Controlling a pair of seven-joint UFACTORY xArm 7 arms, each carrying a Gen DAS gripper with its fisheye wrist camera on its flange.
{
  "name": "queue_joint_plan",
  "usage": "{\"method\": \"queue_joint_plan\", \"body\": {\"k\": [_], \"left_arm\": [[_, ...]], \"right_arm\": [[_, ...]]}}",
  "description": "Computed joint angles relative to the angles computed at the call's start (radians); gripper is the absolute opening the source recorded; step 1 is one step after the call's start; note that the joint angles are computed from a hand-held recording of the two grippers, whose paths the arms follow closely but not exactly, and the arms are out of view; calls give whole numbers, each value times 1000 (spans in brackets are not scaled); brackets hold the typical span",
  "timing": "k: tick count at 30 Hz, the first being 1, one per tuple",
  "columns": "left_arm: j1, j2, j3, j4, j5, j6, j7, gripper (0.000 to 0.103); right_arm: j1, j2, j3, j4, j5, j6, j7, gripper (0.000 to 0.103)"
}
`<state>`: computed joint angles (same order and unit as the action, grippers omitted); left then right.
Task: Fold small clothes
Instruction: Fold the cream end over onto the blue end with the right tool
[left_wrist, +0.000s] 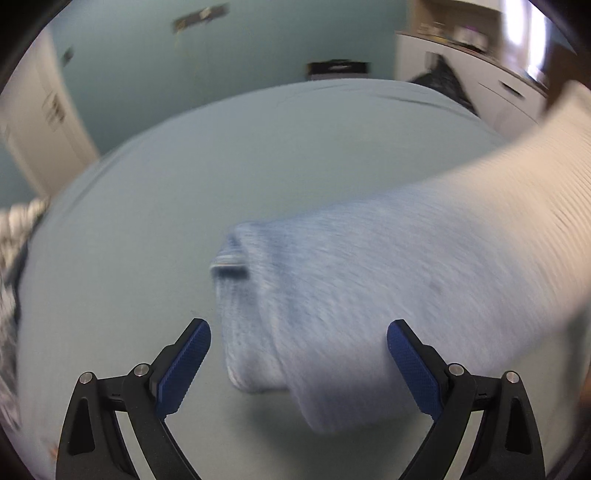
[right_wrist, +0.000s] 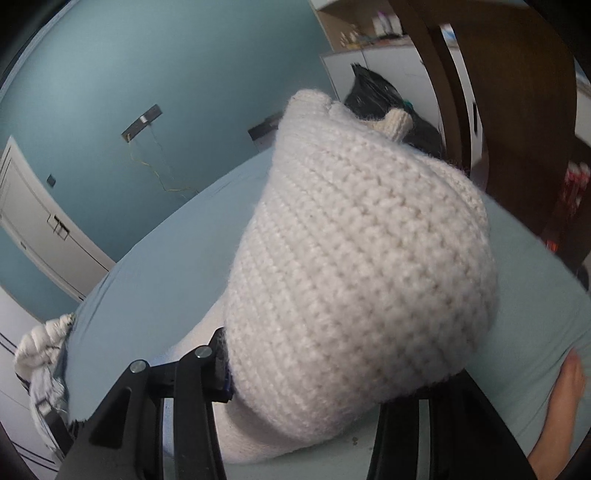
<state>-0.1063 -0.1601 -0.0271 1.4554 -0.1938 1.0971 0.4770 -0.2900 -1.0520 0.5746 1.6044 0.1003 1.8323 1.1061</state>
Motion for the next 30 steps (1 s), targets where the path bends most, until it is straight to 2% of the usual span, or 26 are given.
{"method": "queue_joint_plan", "body": {"k": [2, 6, 11, 13, 14, 17, 18, 20, 24, 27, 30], "left_arm": [[-6, 23, -15, 23, 6, -32, -51, 96], [-61, 42, -67, 83, 8, -72, -97, 97], [-155, 84, -134, 139, 28, -86, -146, 98], [-196, 123, -166, 157, 116, -56, -184, 98], [-217, 129, -181, 135, 181, -68, -217, 99], [-252, 140, -184, 89, 208, -51, -256, 99], [-255, 148, -177, 84, 185, -25, -249, 99], [-252, 132, -162, 57, 157, -31, -223, 99], [-220, 44, -122, 13, 94, -18, -148, 98], [-206, -99, -104, -144, 91, -122, -58, 98], [-253, -238, -65, -296, -26, -164, 101, 98]], "right_arm": [[-11, 19, -1, 49, -27, 39, -28, 40], [-82, 45, 51, 150, -96, 124, -137, 40], [-121, 17, 46, 141, -63, 125, -197, 40], [-130, 13, 38, 152, -55, 121, -218, 41], [-118, -5, 30, 166, -57, 141, -238, 41], [-125, -14, 53, 190, -50, 136, -328, 41], [-133, -8, 73, 199, -42, 148, -367, 41], [-142, -19, 91, 186, -12, 156, -410, 41], [-129, -79, 45, 106, 19, 120, -423, 41], [-119, -101, 3, 78, 18, 107, -412, 41], [-118, -101, -6, 70, 23, 115, -399, 41]]}}
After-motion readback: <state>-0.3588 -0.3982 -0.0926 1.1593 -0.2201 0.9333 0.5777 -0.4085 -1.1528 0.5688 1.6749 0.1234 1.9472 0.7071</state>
